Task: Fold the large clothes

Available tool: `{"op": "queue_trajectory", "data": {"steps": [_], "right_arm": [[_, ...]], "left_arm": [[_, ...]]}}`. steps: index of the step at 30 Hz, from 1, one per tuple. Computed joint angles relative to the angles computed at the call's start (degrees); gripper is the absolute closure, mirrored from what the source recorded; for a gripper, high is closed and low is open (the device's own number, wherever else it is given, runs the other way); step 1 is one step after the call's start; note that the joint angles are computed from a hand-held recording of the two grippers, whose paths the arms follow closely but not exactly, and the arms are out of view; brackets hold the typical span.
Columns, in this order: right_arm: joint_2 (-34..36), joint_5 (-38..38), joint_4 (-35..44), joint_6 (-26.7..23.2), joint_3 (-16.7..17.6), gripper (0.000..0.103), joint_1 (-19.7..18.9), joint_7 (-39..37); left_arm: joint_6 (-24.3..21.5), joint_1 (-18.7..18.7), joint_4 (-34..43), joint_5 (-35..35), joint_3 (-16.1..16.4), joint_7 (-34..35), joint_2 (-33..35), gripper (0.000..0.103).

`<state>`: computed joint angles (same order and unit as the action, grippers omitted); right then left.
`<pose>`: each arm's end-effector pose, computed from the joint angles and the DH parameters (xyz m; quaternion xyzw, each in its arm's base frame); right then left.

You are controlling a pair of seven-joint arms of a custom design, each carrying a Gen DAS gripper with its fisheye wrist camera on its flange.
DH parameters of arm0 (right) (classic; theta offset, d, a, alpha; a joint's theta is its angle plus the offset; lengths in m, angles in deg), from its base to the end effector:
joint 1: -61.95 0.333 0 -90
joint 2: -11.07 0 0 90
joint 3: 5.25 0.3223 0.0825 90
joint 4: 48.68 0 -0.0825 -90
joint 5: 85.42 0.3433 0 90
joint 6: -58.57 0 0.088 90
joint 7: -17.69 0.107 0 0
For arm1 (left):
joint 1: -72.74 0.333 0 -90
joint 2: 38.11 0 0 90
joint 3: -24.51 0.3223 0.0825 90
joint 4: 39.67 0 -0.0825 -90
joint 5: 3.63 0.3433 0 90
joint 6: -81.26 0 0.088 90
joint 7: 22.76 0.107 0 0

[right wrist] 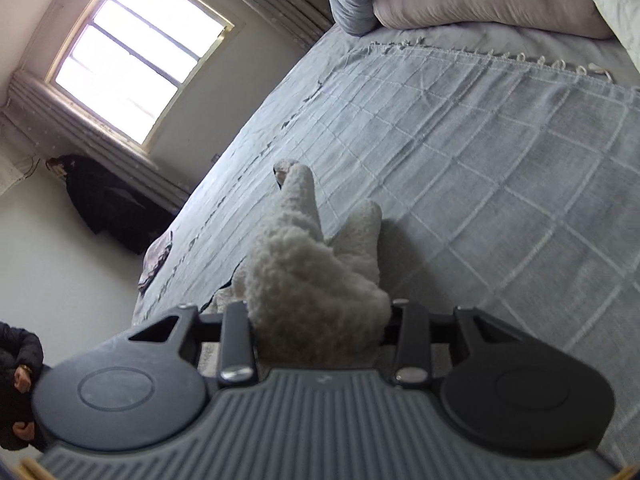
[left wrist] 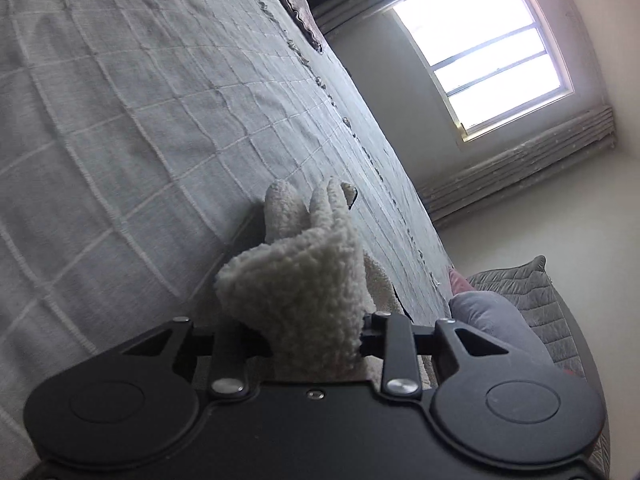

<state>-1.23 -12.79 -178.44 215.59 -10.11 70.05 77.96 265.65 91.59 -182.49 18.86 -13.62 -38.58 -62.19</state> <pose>0.4796 -0.0130 0.5284 -0.4550 0.7442 -0.0127 0.4889 0.3896 -0.2150 0.5462 -0.8256 0.2438 -0.5061 0.0525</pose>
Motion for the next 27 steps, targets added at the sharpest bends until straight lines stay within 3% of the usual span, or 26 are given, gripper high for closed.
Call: {"op": "queue_trajectory", "data": {"steps": [2,4,7,9,10,11,15,19,21,23,24,25,27], "right_arm": [[-4.0,-0.7,-4.5,-0.7,0.0,0.067,-0.1,0.2],[-6.7,-0.8,-7.6,-1.2,-0.6,0.066,0.1,-0.6],[-7.8,-2.0,-10.5,-1.0,-0.9,0.059,0.2,-0.6],[-6.5,-7.0,-11.2,-0.3,0.1,0.051,-0.9,3.9],[-6.1,-9.0,-11.7,1.2,0.6,0.040,-1.3,5.6],[-6.5,-9.9,-12.5,3.3,0.9,0.037,-1.1,5.7],[-9.7,-15.1,-15.3,11.7,2.7,0.033,-0.8,8.4],[-12.7,-26.1,-19.1,24.0,12.1,0.033,-5.4,15.9],[-12.7,-29.6,-19.7,28.7,10.2,0.033,0.2,15.7],[-11.7,-27.3,-18.2,29.8,5.0,0.033,10.2,8.6],[-9.9,-20.1,-15.3,29.0,3.3,0.038,15.2,-0.4],[-8.4,-13.3,-12.7,27.2,1.2,0.049,20.2,-9.0],[-6.0,-7.8,-9.1,22.8,-5.5,0.066,30.2,-17.1]], "left_arm": [[-0.1,-7.9,-4.2,-1.6,6.4,0.8,-2.7,0.071],[-0.1,-12.3,-7.9,-3.1,9.1,1.0,-5.6,0.070],[1.0,-13.7,-10.8,-4.4,8.9,1.4,-5.9,0.063],[1.5,-14.0,-12.5,-6.3,8.2,0.1,-5.6,0.055],[2.9,-11.8,-13.1,-7.0,5.8,-1.1,-5.8,0.050],[4.3,-9.5,-13.7,-7.7,3.3,-1.9,-6.6,0.049],[6.4,-3.1,-13.4,-9.6,-3.4,-2.1,-7.6,0.039],[7.7,7.1,-12.1,-13.3,-14.2,-5.3,-10.4,0.039],[6.4,10.1,-11.1,-13.6,-17.4,-6.7,-12.3,0.040],[5.0,11.9,-10.3,-12.7,-19.0,-8.0,-14.0,0.054],[5.3,12.5,-10.4,-12.2,-19.3,-8.7,-14.9,0.059],[5.1,13.0,-10.2,-11.6,-19.6,-9.2,-15.9,0.063],[3.9,13.1,-9.4,-10.0,-19.3,-9.3,-17.5,0.066]]}}
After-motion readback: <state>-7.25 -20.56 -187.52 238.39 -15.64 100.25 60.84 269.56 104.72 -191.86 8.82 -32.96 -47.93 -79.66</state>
